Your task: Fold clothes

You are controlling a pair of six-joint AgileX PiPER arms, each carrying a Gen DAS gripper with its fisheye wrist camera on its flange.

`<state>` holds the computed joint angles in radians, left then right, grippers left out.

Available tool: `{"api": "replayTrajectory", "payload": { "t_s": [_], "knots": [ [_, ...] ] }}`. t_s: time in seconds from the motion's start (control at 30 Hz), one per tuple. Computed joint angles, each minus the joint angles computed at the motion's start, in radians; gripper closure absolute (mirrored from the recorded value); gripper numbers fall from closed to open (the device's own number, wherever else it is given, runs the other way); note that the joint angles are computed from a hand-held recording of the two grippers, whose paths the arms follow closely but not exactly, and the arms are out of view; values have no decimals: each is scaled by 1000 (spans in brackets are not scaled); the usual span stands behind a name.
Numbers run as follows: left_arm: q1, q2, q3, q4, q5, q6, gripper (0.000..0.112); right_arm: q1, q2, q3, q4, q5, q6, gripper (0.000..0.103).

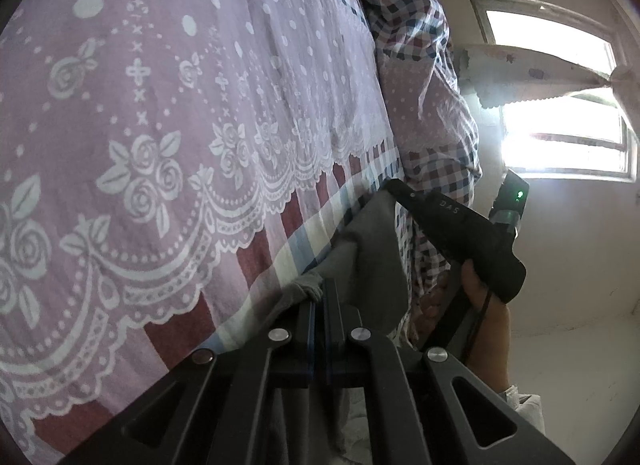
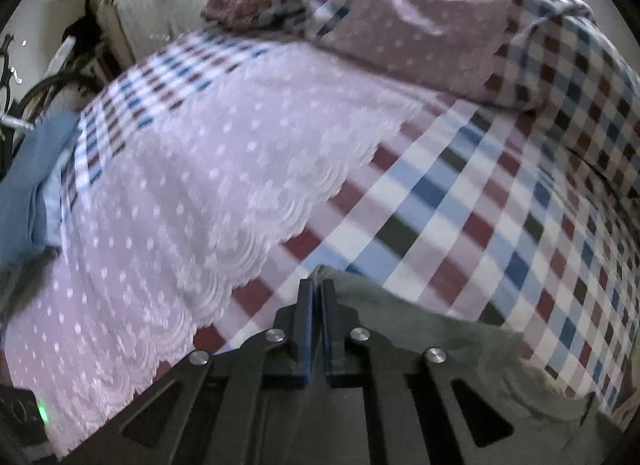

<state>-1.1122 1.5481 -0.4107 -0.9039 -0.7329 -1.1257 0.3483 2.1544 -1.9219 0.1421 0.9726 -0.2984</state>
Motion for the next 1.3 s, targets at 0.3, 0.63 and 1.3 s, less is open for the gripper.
{"api": "replayTrajectory", "payload": {
  "t_s": [0.3,0.63,1.3],
  "knots": [
    [-9,13,12,7,-32,-51,111,-29,78,-152,39,56,48,103],
    [10,10,0,21,-7,-38,111,-78,59,-88,174,185,-91,75],
    [2,28,1,17,-49,-52,111,49,28,-54,-25,177,-39,102]
  ]
}}
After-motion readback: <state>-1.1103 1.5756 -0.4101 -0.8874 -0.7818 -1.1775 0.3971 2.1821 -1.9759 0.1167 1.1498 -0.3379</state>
